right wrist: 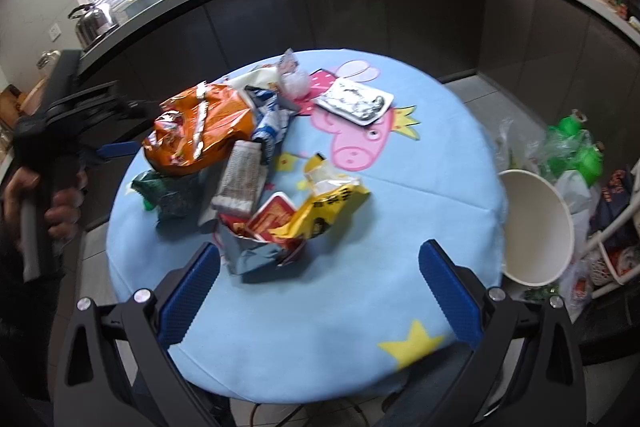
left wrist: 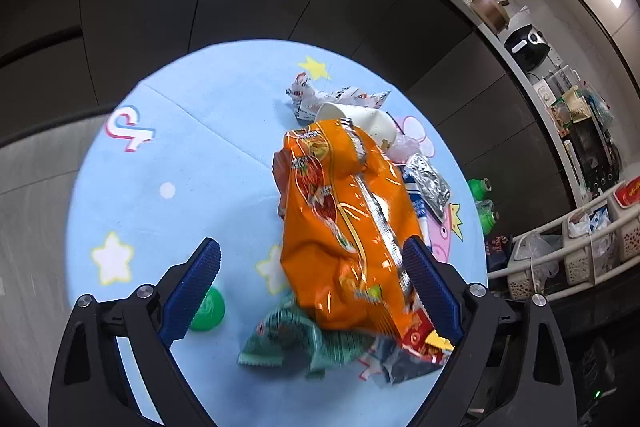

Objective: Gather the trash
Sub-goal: 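Grasp the orange chip bag with the left gripper while the right grasps the yellow wrapper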

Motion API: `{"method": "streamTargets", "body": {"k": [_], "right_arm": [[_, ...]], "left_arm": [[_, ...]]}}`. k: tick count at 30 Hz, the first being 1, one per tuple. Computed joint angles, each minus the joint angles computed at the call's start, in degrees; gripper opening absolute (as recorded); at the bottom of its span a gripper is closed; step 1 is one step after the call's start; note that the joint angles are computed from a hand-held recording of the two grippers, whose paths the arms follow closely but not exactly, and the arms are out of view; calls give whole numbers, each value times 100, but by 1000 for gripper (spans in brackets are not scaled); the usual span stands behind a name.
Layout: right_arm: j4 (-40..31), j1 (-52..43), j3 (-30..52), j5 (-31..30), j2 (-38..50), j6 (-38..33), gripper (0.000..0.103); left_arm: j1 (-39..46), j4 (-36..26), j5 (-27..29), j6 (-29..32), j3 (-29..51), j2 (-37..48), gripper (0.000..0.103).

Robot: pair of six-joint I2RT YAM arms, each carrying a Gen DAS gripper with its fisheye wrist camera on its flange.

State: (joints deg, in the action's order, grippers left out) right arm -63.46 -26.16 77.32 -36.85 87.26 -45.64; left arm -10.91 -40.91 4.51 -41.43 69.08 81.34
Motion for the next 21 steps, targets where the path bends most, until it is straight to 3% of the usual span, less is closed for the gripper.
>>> {"method": "streamTargets", "body": {"k": [5, 10, 15, 16, 18, 21], "right_arm": [[18, 302, 6, 125, 391, 296, 97], [362, 509, 160, 242, 781, 1039, 84], [450, 757, 484, 376, 1315, 1533, 70], [442, 789, 520, 395, 1389, 1572, 67], [494, 855, 531, 455, 1483, 1641, 55], [529, 861, 508, 429, 1495, 1679, 30]], "left_arm": [[285, 199, 516, 284, 260, 603, 82], [515, 265, 1091, 437, 499, 1085, 69], [542, 191, 1205, 558, 677, 1265, 54], [541, 184, 1240, 551, 693, 1274, 50], [535, 186, 1300, 540, 661, 1229, 30], [445, 131, 1178, 577, 676, 1055, 19]]}}
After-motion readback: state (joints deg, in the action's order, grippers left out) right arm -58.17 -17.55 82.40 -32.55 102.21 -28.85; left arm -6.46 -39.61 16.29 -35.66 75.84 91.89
